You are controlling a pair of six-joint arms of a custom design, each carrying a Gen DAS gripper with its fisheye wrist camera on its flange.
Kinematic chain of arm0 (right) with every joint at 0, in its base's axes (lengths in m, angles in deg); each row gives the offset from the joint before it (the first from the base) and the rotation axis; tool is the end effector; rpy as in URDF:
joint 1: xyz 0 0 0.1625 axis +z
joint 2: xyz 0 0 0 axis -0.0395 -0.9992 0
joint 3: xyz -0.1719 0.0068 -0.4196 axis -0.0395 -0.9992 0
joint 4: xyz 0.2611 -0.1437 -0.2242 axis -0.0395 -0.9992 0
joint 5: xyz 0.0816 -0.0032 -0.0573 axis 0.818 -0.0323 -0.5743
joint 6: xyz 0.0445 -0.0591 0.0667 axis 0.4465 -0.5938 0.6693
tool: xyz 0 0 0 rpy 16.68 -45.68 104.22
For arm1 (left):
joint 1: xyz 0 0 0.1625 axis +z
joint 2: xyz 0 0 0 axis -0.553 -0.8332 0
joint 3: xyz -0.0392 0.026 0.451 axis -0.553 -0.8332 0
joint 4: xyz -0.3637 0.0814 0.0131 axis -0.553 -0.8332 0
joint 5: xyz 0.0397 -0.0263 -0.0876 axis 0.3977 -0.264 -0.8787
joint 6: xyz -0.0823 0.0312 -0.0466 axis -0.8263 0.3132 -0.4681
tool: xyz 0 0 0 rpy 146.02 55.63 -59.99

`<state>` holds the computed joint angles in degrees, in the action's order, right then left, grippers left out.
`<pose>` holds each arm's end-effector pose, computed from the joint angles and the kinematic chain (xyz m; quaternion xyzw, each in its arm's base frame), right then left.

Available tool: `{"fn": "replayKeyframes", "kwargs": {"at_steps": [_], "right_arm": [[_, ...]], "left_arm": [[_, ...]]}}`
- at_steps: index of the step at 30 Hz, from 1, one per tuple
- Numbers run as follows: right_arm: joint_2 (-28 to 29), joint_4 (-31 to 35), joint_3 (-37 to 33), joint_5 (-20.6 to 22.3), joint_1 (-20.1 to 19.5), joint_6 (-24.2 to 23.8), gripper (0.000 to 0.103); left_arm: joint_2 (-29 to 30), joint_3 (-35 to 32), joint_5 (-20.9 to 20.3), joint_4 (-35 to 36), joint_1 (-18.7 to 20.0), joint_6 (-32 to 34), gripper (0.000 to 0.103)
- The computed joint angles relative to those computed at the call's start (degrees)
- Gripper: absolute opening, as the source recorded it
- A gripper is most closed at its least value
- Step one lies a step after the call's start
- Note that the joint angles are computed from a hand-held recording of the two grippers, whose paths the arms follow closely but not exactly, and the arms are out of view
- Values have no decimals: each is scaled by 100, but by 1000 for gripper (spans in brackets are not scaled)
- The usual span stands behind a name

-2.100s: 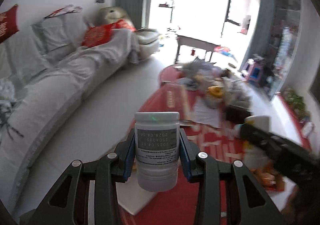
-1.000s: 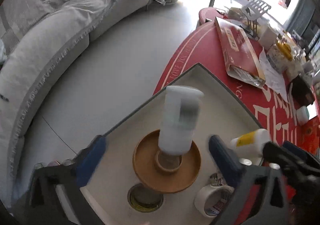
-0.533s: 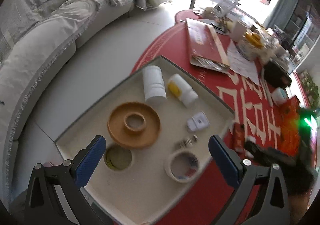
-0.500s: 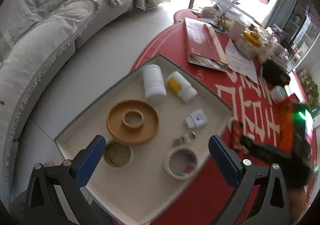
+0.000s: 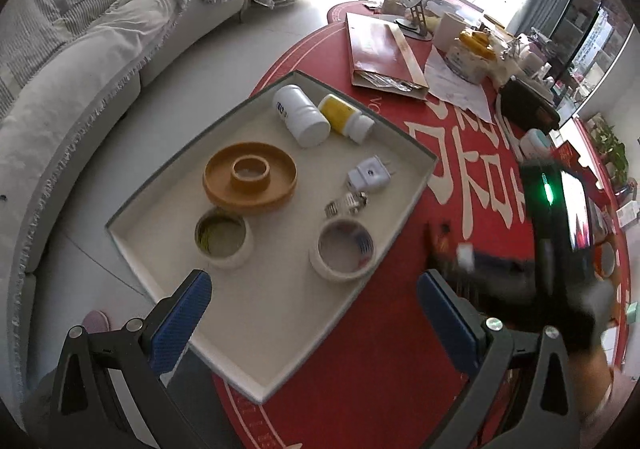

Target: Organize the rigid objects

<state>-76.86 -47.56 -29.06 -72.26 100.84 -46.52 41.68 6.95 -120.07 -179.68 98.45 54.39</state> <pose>0.1986 -0.8265 -0.0239 0.1419 -0.9350 0.0623 0.3190 -0.1031 -0.7099 0.1729 -0.0105 0.9069 -0.2512 0.3381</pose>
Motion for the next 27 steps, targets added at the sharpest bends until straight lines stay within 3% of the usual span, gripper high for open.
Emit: {"fn": "replayKeyframes", "kwargs": {"at_steps": [6,11,12,14,15,19,23,27], "right_arm": [[-978,-1114,2563,228,141,-777,59],[-1386,-1830,3651,366,175,-1214,59],[-1542,-2111,3900,504,163,-1241,63],[-1781,-2757,4287,563,138,-1235,86],[-1948,-3317,4553,614,99,-1168,96],[-2382,-4007,5006,418,-173,-517,96],[-2672,-4055,5398,103,-418,388,96],[-2932,-3864,5640,230,-710,914,96]], "left_arm": [[-261,681,70,-127,-113,-218,103],[-484,1152,24,24,-154,-538,103],[-498,1216,22,26,-170,-563,103],[-499,1325,-43,54,-201,-598,103],[-484,1350,-96,83,-212,-616,103],[-308,1412,-286,176,-322,-442,103],[-63,1323,-299,340,-413,-350,103],[154,1020,-317,556,-316,-713,103]]}}
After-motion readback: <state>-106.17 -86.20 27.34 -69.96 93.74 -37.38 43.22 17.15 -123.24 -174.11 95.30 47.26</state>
